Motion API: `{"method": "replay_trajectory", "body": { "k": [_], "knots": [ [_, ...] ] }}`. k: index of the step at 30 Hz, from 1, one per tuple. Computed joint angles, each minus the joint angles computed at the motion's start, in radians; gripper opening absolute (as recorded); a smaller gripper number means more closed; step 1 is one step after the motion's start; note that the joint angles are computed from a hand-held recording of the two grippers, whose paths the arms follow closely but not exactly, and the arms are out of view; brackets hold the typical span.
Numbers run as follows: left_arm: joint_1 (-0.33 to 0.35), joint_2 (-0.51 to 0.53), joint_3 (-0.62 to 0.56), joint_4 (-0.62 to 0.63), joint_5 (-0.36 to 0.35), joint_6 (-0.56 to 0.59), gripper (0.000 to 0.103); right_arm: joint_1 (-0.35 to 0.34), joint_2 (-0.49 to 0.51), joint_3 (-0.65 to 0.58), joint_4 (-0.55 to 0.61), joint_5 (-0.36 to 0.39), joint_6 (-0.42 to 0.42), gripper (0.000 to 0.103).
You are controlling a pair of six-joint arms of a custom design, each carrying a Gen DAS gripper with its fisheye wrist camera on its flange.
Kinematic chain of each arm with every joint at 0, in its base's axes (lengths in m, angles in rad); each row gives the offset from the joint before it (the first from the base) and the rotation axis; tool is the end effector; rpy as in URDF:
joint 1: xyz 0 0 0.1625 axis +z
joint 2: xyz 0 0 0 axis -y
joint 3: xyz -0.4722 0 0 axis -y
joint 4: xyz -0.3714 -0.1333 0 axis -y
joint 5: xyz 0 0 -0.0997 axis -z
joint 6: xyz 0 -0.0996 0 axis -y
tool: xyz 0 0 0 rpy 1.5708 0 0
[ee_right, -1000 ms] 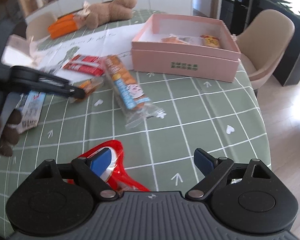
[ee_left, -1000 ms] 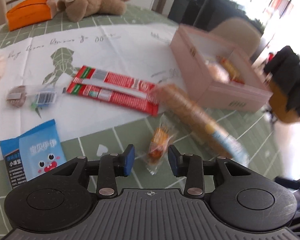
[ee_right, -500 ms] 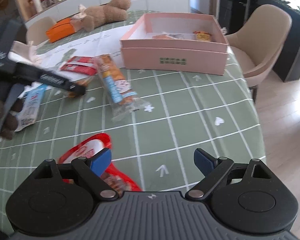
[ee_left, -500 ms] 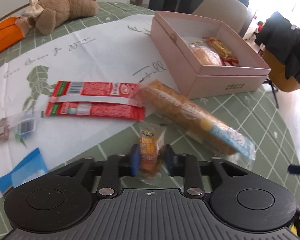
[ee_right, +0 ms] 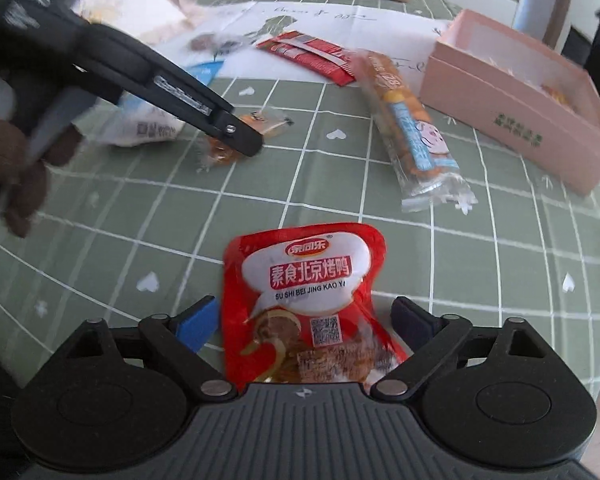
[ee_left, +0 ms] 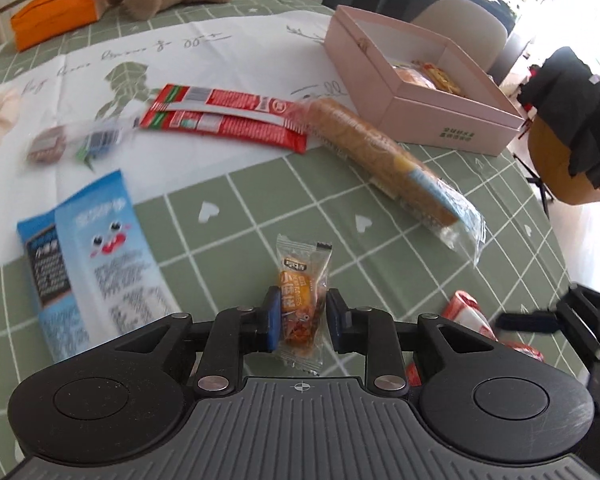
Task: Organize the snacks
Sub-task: 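Carry the candy and red packet into the pink box and release both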
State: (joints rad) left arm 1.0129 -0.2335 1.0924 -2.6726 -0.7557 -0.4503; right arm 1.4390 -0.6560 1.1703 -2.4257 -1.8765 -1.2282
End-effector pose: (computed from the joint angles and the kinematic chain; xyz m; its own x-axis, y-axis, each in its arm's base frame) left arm -0.2570 -0.8005 -0.0518 -0.8309 -0.1652 -0.5313 0.1691 0.8348 -0.5240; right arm -0.0058 -0.8297 0.2116 -0.4298 -0.8045 0.4099 -0.8364 0.5258 0.1550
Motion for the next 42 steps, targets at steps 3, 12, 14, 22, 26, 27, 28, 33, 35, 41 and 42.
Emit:
{"method": "replay_trajectory", "body": {
  "k": [3, 12, 14, 22, 26, 27, 28, 33, 35, 41, 42],
  "knots": [
    [-0.005, -0.012, 0.035, -0.025, -0.004, -0.004, 0.028, 0.006, 0.018, -0.024, -0.003, -0.015, 0.041, 0.101],
    [-0.012, -0.020, 0.067, -0.053, -0.005, -0.012, 0.028, 0.020, 0.106, -0.146, -0.143, -0.103, 0.338, 0.098],
    [-0.013, -0.020, 0.068, -0.053, -0.005, -0.011, 0.028, 0.019, 0.105, -0.141, -0.153, -0.106, 0.340, 0.098],
    [-0.016, -0.015, 0.063, -0.047, 0.006, -0.011, 0.028, 0.006, 0.090, -0.111, -0.181, -0.057, 0.289, 0.103],
    [-0.015, -0.017, 0.064, -0.049, -0.001, -0.013, 0.028, 0.014, 0.080, -0.117, -0.136, -0.053, 0.269, 0.081],
    [-0.013, -0.019, 0.065, -0.050, -0.006, -0.015, 0.029, 0.015, 0.075, -0.115, -0.128, -0.049, 0.263, 0.070],
    [-0.011, -0.021, 0.066, -0.051, -0.013, -0.017, 0.029, 0.017, 0.072, -0.110, -0.129, -0.046, 0.256, 0.062],
    [-0.001, -0.032, 0.079, -0.071, -0.045, -0.017, 0.028, 0.022, 0.079, -0.123, -0.124, -0.058, 0.282, 0.057],
    [-0.002, -0.032, 0.081, -0.072, -0.043, -0.013, 0.028, 0.020, 0.075, -0.124, -0.115, -0.049, 0.290, 0.057],
    [-0.010, -0.020, 0.049, -0.006, -0.040, -0.027, 0.028, 0.010, 0.056, -0.118, -0.116, -0.032, 0.309, 0.056],
    [-0.011, -0.018, 0.043, 0.001, -0.050, -0.024, 0.028, 0.007, 0.054, -0.119, -0.115, -0.032, 0.314, 0.056]
  ]
}}
